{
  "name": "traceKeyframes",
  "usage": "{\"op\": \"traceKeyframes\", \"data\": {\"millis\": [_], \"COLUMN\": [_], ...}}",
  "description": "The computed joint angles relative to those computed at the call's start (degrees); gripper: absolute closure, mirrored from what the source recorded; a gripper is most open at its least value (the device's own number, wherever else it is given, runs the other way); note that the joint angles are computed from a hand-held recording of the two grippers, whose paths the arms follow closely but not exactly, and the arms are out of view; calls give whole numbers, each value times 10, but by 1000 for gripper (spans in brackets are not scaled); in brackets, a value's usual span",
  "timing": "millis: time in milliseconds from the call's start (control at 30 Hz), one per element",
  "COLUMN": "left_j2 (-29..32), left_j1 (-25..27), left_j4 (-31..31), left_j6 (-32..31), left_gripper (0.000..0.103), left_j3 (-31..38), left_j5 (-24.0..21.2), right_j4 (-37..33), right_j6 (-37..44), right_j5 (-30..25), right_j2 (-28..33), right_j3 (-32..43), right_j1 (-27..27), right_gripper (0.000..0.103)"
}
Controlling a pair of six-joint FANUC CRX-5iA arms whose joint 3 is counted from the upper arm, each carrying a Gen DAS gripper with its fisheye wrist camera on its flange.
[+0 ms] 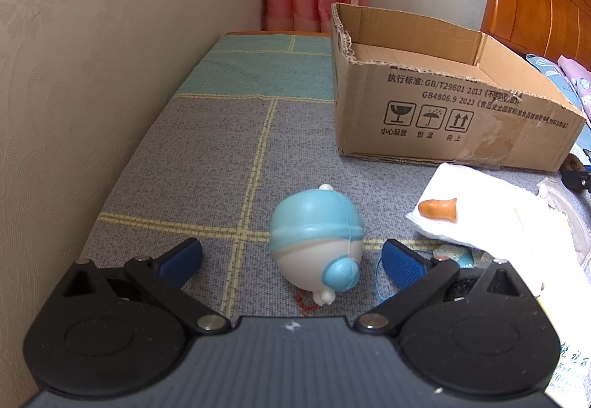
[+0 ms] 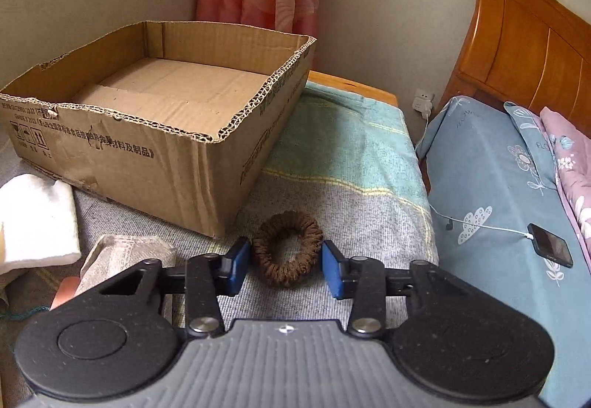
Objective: Organize soft objects
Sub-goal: 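Close the left gripper on the blue toy while the right gripper grasps the brown hair tie, then carry the blue toy and hair tie over the box and release the toy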
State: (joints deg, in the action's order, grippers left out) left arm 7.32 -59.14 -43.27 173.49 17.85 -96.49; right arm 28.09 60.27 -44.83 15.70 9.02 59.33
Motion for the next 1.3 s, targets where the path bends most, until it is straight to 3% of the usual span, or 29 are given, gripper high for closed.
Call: {"op": "traceKeyframes", "data": {"millis": [433,500,867,1233,1300], "left_j2": [4,2,7,5,3], "left_j1": [-15,-18,-20,-19,-21], "left_j4": [-23,-27,-22,-24,-25], "left_j6": [-9,-7,-29,-56,-59], "left_gripper": [5,16,54,59,60], "left_j3": [6,6,21,25,24], "left_j5": [-14,-14,-13,-10,-9], "right_j4": [-5,1,18,39,36], "right_j6": [-52,-63,-82,-99,-93], "right_j5": [-32,-31,-19,-20,-21], "right_j2": [-70,-71,-63,-64,-65], "right_j3": [-66,-72,-76,-84,-84], "right_j1": [24,26,25,27,29], "right_gripper": [58,56,41,40,49]}}
